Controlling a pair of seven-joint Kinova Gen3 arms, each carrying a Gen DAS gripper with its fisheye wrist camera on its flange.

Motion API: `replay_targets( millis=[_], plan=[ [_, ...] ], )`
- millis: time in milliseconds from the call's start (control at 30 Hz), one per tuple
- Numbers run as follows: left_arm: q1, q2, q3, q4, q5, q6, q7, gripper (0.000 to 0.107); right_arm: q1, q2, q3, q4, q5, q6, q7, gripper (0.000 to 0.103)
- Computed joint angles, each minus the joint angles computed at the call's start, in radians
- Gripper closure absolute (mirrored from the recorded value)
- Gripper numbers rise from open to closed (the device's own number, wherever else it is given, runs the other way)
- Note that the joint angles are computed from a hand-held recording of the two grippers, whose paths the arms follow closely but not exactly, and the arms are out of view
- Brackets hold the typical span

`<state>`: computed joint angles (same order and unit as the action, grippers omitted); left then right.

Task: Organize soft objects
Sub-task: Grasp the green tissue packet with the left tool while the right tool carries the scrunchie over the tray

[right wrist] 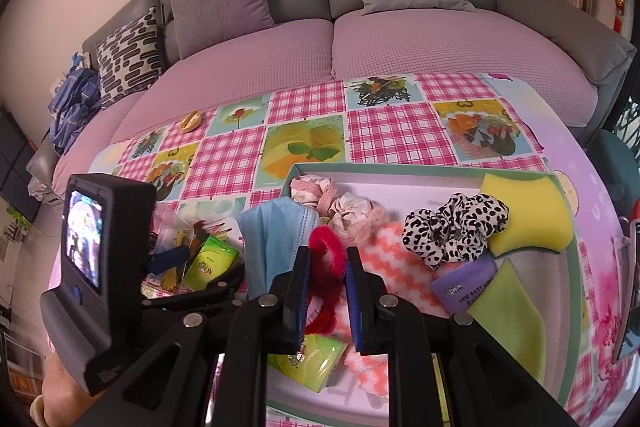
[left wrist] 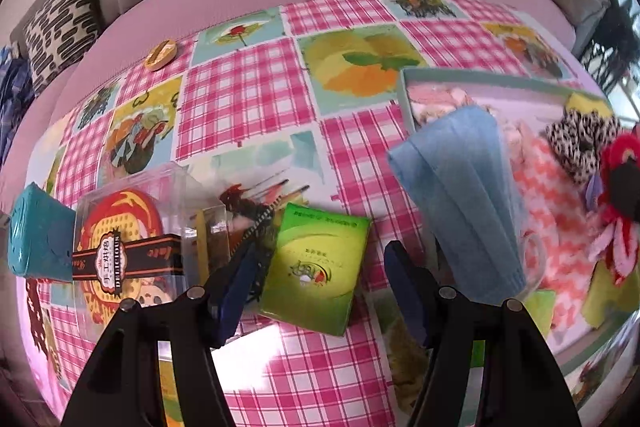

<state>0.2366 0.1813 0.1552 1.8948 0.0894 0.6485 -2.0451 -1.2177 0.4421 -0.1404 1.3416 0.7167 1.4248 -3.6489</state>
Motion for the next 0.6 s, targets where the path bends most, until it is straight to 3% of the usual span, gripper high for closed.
replay_targets(
  millis=[267, 433, 600],
  plan=[
    [-0.099, 0.007, 0.051, -0.033, 0.146, 0.089, -0.131, 0.041, 0.001, 0.003, 0.001, -0.003, 0.000, -0.003, 0.008, 0.085],
    [0.043, -0.020, -0.064, 0.005, -0.001, -0.018, -0.006, 0.041, 0.000, 0.003, 0.002, -0.003, 0.001, -0.003, 0.008, 0.085],
    [-0.009, -0.002, -0.008, -0.010, -0.004, 0.015, -0.008, 0.041, 0.000, 0.002, 0.001, -0.003, 0.002, -0.004, 0.011, 0.085]
  ],
)
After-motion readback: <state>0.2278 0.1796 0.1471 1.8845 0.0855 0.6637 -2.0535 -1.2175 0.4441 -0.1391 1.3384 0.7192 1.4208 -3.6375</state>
